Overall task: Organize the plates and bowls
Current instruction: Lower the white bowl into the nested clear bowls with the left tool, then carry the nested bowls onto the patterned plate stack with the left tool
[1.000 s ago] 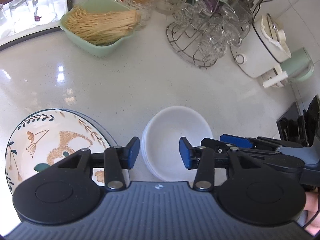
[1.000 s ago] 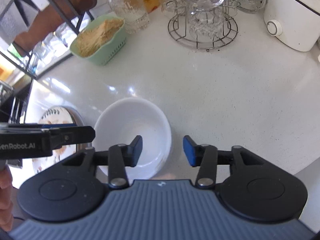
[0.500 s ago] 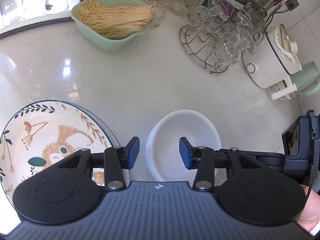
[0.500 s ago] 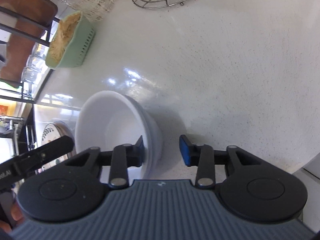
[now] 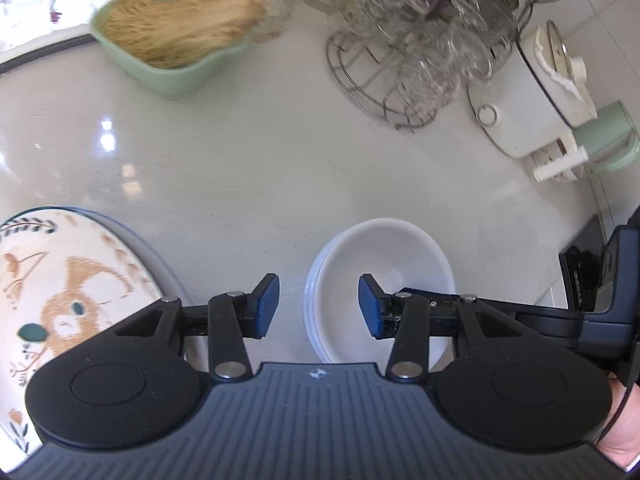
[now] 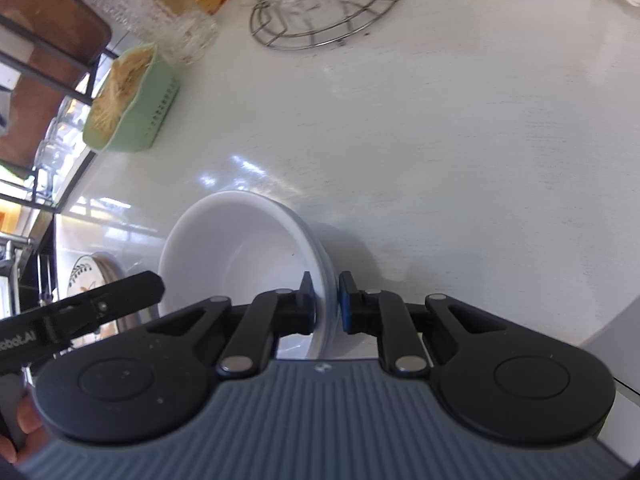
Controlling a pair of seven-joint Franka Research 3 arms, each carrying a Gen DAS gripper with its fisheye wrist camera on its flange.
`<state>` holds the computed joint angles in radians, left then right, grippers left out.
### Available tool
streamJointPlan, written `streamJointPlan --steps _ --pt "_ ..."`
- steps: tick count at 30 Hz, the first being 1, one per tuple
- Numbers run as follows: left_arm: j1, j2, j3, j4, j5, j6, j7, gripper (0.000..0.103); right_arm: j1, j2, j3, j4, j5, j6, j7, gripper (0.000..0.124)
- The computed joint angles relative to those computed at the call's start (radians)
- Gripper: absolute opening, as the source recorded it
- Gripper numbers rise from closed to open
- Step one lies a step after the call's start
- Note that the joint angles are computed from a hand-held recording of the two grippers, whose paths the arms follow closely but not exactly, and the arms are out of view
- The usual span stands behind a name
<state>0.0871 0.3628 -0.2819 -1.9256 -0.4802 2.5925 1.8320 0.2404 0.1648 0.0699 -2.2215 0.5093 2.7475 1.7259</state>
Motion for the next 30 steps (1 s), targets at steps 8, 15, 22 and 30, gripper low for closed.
streamJointPlan --steps 8,15,22,30 --pt "-0.019 0.061 -0.021 0.058 0.027 -0.045 0.024 0.049 -0.005 -0.041 -0.013 -0.061 -0.009 0.029 0.054 0.014" --pt "-0.04 0.111 -0.023 0.105 0.067 -0.079 -0.01 0.048 -0.013 -0.052 -0.006 -0.082 0.044 0.05 0.025 0.014" --pt "-0.034 0.147 -0.028 0.134 0.088 -0.108 -0.034 0.028 -0.019 -0.056 -0.003 -0.09 0.088 0.055 -0.014 0.015" --pt "-0.032 0.124 -0.03 0.114 0.114 -0.08 -0.035 0.016 -0.015 -0.074 -0.005 -0.093 0.108 0.05 -0.013 0.015"
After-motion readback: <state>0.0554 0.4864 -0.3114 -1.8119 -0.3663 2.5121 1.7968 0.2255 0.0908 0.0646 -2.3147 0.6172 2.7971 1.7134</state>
